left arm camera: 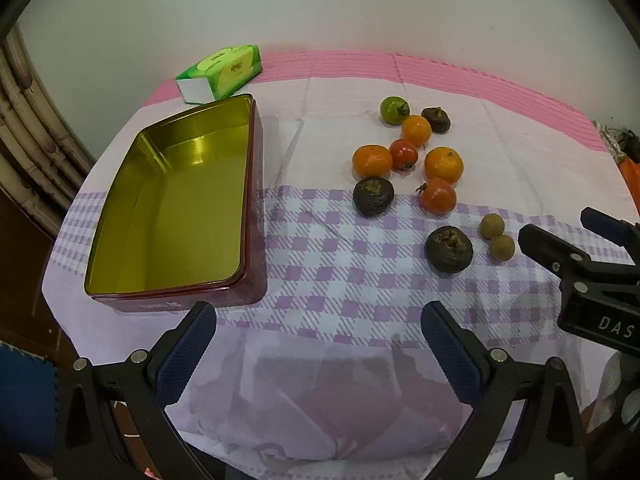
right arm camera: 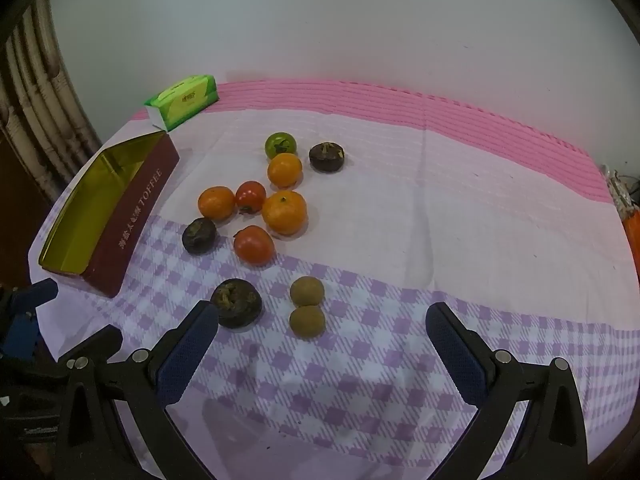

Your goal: Organize fruits

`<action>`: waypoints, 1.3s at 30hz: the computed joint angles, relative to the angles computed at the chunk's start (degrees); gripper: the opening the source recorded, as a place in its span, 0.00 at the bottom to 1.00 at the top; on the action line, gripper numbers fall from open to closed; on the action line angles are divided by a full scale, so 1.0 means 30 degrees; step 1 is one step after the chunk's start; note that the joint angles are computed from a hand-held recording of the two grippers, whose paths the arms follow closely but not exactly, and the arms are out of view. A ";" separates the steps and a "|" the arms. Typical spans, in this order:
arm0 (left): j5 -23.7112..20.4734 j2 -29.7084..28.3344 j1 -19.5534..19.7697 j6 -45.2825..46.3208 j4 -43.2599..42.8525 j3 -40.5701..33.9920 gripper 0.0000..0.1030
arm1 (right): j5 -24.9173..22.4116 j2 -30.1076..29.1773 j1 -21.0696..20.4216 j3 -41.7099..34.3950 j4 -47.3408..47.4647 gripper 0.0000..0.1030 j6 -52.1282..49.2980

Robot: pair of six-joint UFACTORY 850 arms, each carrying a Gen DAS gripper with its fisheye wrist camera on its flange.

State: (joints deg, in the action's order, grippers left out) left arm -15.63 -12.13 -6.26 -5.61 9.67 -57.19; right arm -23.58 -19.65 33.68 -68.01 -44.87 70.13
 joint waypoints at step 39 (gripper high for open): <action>0.0827 0.0160 -0.0007 0.0404 0.0218 0.0368 0.99 | -0.0010 0.0020 0.0187 0.0047 -0.0221 1.00 0.0291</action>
State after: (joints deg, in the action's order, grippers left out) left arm -13.15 -11.65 -6.28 -4.40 10.32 -56.08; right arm -23.61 -19.59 34.24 -67.87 -45.53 71.01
